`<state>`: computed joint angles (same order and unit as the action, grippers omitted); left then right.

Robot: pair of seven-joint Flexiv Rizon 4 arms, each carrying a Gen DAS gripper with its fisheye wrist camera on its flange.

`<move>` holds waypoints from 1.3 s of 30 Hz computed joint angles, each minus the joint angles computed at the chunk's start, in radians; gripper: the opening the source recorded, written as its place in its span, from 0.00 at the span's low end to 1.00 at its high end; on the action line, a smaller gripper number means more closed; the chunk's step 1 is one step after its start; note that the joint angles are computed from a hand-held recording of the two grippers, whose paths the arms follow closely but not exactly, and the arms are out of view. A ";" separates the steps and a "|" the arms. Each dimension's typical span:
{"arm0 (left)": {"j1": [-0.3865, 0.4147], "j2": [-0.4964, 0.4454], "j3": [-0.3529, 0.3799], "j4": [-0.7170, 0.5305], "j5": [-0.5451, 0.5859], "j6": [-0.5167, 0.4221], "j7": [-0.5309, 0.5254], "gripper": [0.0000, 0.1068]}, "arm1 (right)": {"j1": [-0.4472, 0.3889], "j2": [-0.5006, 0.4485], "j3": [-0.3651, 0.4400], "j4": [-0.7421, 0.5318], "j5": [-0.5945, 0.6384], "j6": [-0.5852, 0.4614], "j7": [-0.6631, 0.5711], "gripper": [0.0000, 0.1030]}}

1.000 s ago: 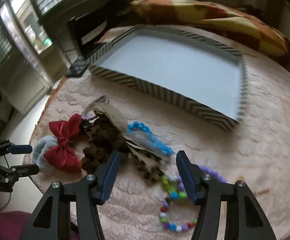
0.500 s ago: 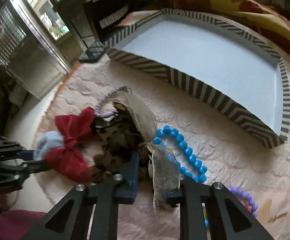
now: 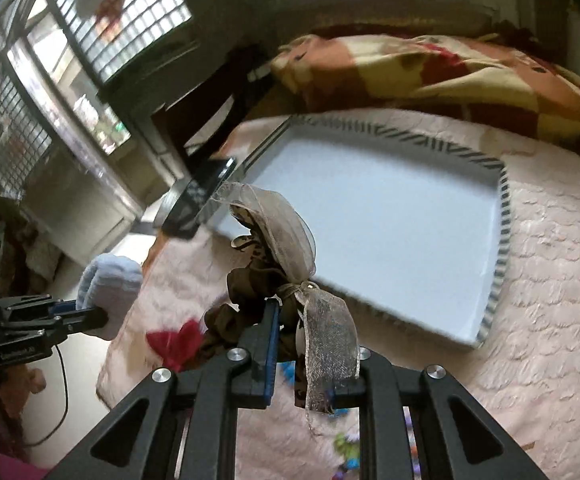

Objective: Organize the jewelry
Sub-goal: 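Carry both held items into the white striped tray and open both tools, then withdraw both tools from the tray back over the remaining accessories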

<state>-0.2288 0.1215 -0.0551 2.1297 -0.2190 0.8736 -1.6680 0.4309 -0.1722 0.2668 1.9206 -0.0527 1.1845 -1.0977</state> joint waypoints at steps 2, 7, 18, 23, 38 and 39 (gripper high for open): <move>0.008 -0.042 -0.013 -0.049 0.021 0.019 -0.011 0.18 | 0.000 -0.022 -0.014 -0.024 -0.008 0.000 0.023 0.16; 0.017 -0.172 -0.033 -0.205 0.118 0.028 -0.077 0.18 | -0.022 -0.080 -0.019 -0.098 0.023 -0.031 0.030 0.16; -0.063 -0.485 0.018 -0.590 0.331 -0.149 -0.232 0.19 | -0.046 -0.216 -0.011 -0.226 0.082 -0.104 0.005 0.16; -0.091 -0.552 0.046 -0.662 0.366 -0.209 -0.276 0.19 | -0.059 -0.248 -0.005 -0.252 0.104 -0.136 -0.011 0.19; -0.115 -0.571 0.062 -0.675 0.403 -0.197 -0.329 0.41 | -0.037 -0.155 -0.048 -0.151 -0.001 -0.084 0.062 0.45; -0.116 -0.566 0.061 -0.673 0.403 -0.196 -0.329 0.43 | -0.036 -0.146 -0.048 -0.142 -0.006 -0.081 0.071 0.45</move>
